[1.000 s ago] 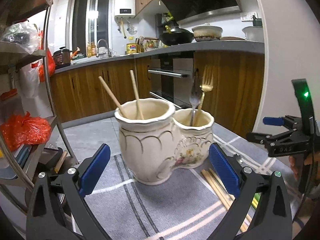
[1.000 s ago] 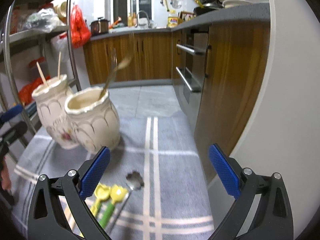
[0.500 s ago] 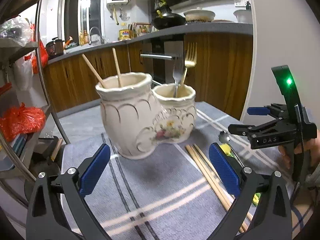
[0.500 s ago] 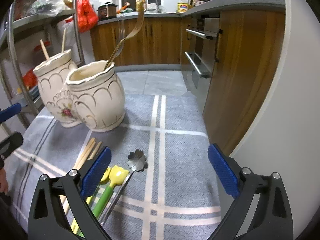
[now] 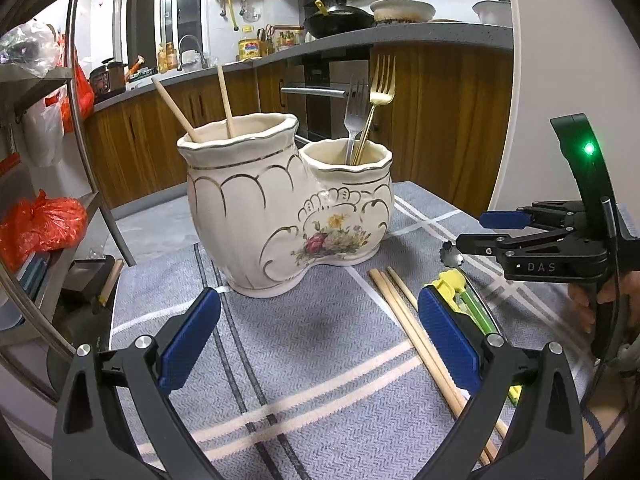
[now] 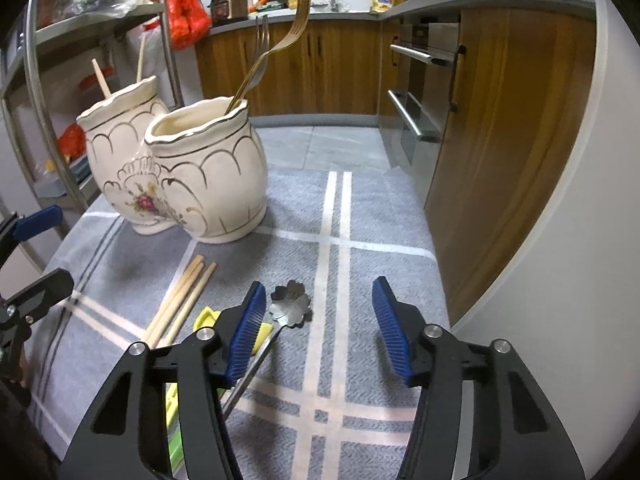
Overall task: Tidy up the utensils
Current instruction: 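Lower the right tool onto the silver flower-shaped spoon and close on it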
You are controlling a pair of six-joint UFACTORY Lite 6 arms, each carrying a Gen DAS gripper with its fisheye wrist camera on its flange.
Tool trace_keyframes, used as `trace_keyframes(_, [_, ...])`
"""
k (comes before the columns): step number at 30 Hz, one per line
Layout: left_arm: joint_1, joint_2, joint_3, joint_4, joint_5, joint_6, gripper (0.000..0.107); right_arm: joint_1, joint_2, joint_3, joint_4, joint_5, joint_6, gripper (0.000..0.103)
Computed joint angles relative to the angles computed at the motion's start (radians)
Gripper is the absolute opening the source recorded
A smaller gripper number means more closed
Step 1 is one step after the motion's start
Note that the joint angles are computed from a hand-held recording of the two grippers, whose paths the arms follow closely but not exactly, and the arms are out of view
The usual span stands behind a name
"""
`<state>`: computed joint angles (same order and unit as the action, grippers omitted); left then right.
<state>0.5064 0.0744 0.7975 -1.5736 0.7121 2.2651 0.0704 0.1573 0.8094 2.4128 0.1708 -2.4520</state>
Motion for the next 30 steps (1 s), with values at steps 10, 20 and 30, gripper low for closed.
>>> trace_keyframes(10, [-0.029, 0.048, 0.050, 0.025, -0.046, -0.061, 0.097, -0.052, 0.027, 0.017, -0.285, 0.056, 0.289, 0.034])
trace_keyframes(20, [-0.038, 0.060, 0.061, 0.037, -0.051, -0.073, 0.097, -0.028, 0.064, 0.057, -0.537, 0.045, 0.504, 0.033])
trace_keyframes(30, [-0.049, 0.056, 0.058, 0.052, -0.062, -0.087, 0.097, 0.005, 0.133, 0.134, -0.837, 0.028, 0.776, 0.025])
